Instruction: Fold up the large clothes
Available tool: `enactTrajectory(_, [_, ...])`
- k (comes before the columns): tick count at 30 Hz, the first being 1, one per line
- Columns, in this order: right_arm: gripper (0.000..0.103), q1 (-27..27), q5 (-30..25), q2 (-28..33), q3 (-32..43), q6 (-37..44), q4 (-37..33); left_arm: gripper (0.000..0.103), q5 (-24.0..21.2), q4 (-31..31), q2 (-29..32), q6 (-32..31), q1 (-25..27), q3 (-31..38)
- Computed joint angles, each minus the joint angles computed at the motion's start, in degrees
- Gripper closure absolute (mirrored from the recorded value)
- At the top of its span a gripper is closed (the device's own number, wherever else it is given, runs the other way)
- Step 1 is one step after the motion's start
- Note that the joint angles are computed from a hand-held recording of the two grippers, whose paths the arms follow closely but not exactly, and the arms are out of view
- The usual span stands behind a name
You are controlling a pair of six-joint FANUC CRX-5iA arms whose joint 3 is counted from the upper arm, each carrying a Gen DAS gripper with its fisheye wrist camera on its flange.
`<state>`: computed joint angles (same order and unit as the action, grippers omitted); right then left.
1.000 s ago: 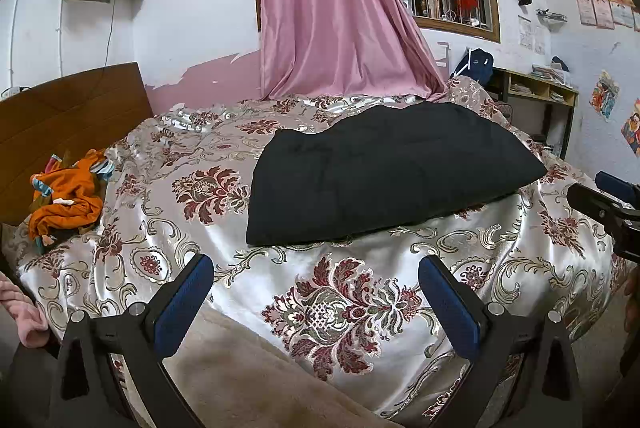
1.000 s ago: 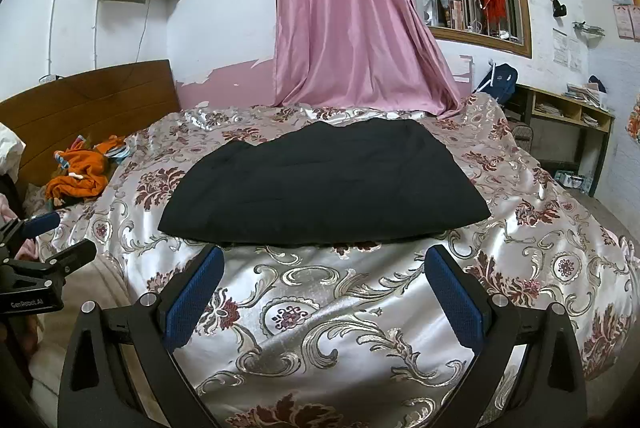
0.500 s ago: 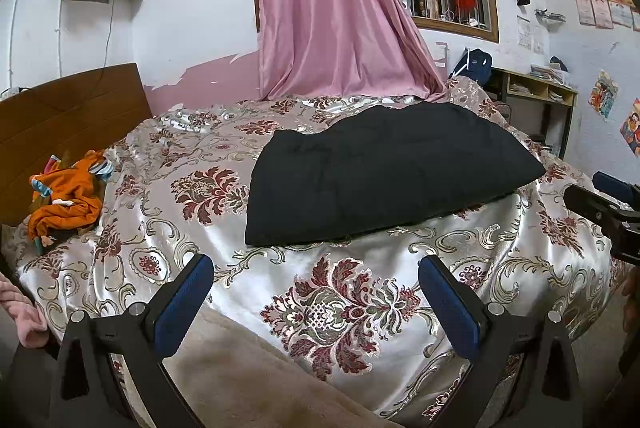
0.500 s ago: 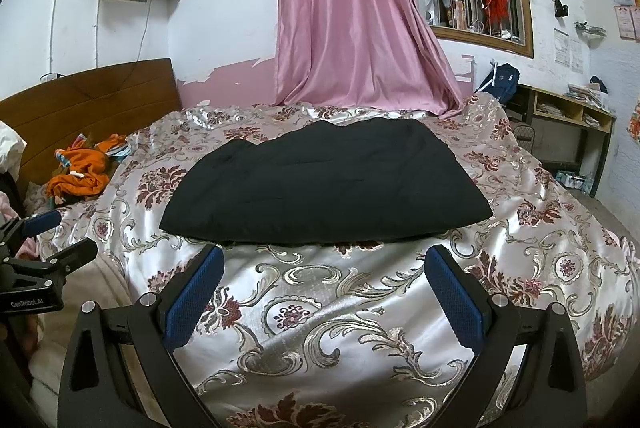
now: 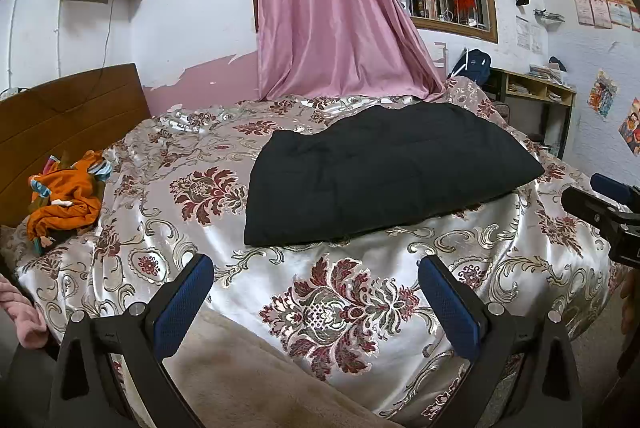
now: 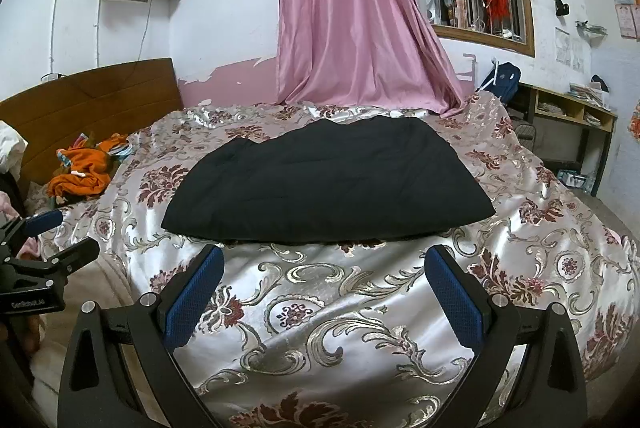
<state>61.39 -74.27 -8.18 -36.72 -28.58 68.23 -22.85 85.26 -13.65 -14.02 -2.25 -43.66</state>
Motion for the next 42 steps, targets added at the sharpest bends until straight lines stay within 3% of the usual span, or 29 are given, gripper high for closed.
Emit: enactTrajectory(42, [0.004, -0.2, 0.3, -0.2, 0.0, 0.4, 0.1, 0.000, -0.2, -0.4, 0.0, 0.3, 0.2, 0.0])
